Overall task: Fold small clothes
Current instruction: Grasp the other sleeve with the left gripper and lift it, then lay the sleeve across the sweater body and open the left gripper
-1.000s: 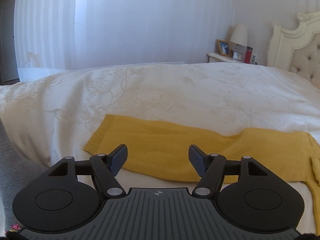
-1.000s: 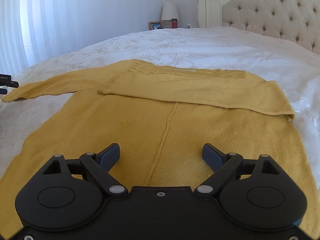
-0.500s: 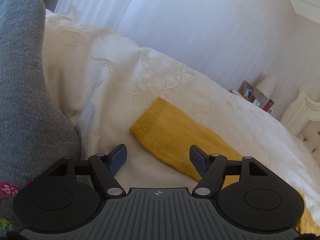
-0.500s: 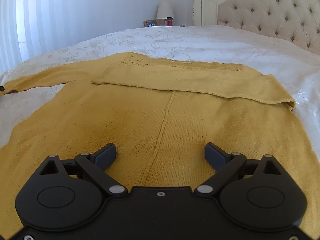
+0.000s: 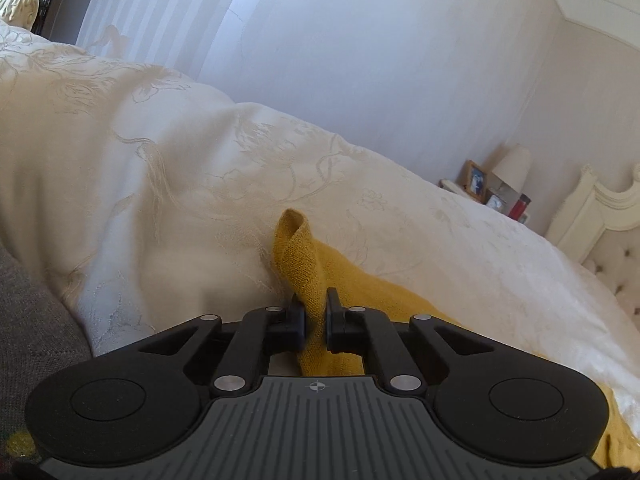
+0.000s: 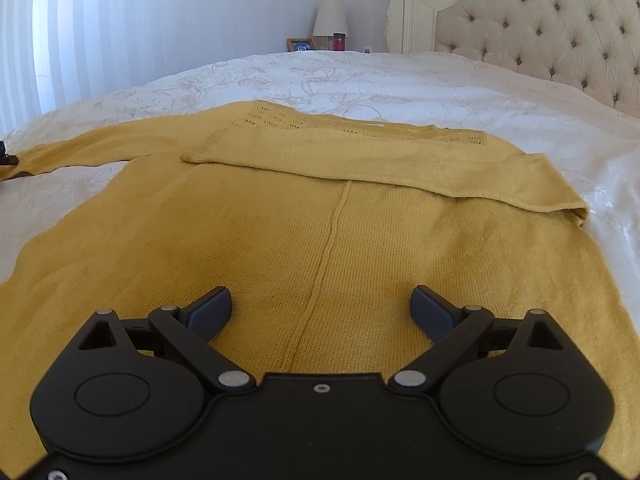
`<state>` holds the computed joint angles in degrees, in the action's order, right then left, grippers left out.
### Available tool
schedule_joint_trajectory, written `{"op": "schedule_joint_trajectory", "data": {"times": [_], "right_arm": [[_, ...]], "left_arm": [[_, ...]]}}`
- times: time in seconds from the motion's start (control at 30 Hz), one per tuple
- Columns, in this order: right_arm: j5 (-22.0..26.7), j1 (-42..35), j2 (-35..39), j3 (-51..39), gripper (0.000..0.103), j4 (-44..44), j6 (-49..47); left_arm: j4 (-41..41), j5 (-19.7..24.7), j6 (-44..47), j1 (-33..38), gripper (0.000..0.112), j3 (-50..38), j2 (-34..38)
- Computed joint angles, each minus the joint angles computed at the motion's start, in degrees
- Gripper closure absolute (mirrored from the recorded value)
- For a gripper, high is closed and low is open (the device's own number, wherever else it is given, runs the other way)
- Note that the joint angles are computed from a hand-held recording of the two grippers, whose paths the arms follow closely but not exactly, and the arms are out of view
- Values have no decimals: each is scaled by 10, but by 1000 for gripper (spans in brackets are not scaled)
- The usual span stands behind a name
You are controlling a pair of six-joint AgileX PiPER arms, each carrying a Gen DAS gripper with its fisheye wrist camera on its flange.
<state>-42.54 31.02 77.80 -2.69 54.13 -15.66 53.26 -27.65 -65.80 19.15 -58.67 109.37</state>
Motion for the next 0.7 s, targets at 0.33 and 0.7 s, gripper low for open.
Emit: {"op": "schedule_joint_trajectory", "data": {"times": [0.33, 0.7], "right_arm": [[-25, 24, 23, -2, 7, 16, 8], [-23, 17, 23, 0, 7, 4, 15]], "left_arm": [[-149, -34, 174, -36, 104, 102, -110], [-39, -12, 47, -227, 104, 138, -234]]}}
